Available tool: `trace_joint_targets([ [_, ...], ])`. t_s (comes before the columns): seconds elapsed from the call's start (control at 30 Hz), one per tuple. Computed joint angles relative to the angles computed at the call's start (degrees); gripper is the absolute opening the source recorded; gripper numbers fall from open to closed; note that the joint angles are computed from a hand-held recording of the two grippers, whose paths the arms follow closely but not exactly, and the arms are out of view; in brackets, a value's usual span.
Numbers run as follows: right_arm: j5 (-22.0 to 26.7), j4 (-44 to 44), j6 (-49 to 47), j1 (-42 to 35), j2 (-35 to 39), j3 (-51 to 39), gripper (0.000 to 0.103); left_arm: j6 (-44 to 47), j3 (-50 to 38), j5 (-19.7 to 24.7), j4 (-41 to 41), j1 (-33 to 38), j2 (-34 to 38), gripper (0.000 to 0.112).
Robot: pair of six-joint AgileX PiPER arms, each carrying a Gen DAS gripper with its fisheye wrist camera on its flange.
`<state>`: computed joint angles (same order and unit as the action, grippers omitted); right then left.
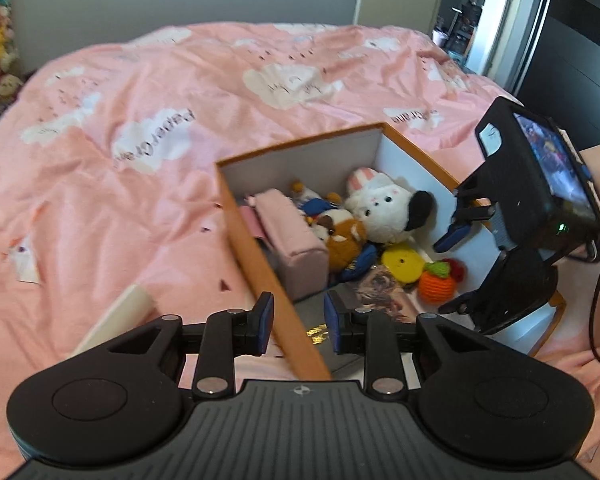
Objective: Organize objects
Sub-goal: 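Withdraw both open tools toward the gold box and cream tube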
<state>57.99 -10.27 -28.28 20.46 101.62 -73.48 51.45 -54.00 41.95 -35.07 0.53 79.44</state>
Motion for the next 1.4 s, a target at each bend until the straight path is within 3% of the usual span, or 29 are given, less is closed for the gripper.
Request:
trace_joint_targets([
  [0.2, -0.8, 2.8, 3.4, -0.3, -4.9, 0.0, 0.063, 5.1, 2.5, 2.0, -5.3, 7.2, -4.0, 0.041],
  [0.33, -5.0, 8.1, 8.7, 0.7, -10.5, 1.4, 0.063, 7.4, 3.8, 2.4, -5.7, 12.7, -5.4, 0.041],
  [0.53, -9.1, 15.1, 12.1, 5.3, -10.3, -3.2, 0.063, 10.0, 3.4, 4.6, -4.7, 21.8, -4.0, 0.041],
  [0.63, -10.3, 18.1, 12.1, 8.6, -7.9, -6.4, 0.063, 7.4, 1.2, 5.5, -0.8, 23.4, -2.0, 0.041],
  [0.9, -10.6, 21.6, 19.7, 16.8, 8.0, -18.6, 0.058, -4.3, 0.6, -0.8, 11.9, 24.0, 2.5, 0.041],
  [1.07, -8.0, 23.0, 22.6, 17.9, 18.4, -27.0, 0.060, -7.5, -0.2, -1.6, 14.1, 26.2, 5.7, 0.041],
  [1.17, -6.1, 23.7, 24.9, 17.5, 23.4, -31.8, 0.073, -6.7, -1.0, -1.3, 12.9, 26.8, 7.3, 0.041],
  [1.4, -2.9, 23.8, 28.1, 17.7, 30.0, -38.8, 0.074, -4.7, -1.5, -2.3, 10.6, 26.9, 9.8, 0.037],
])
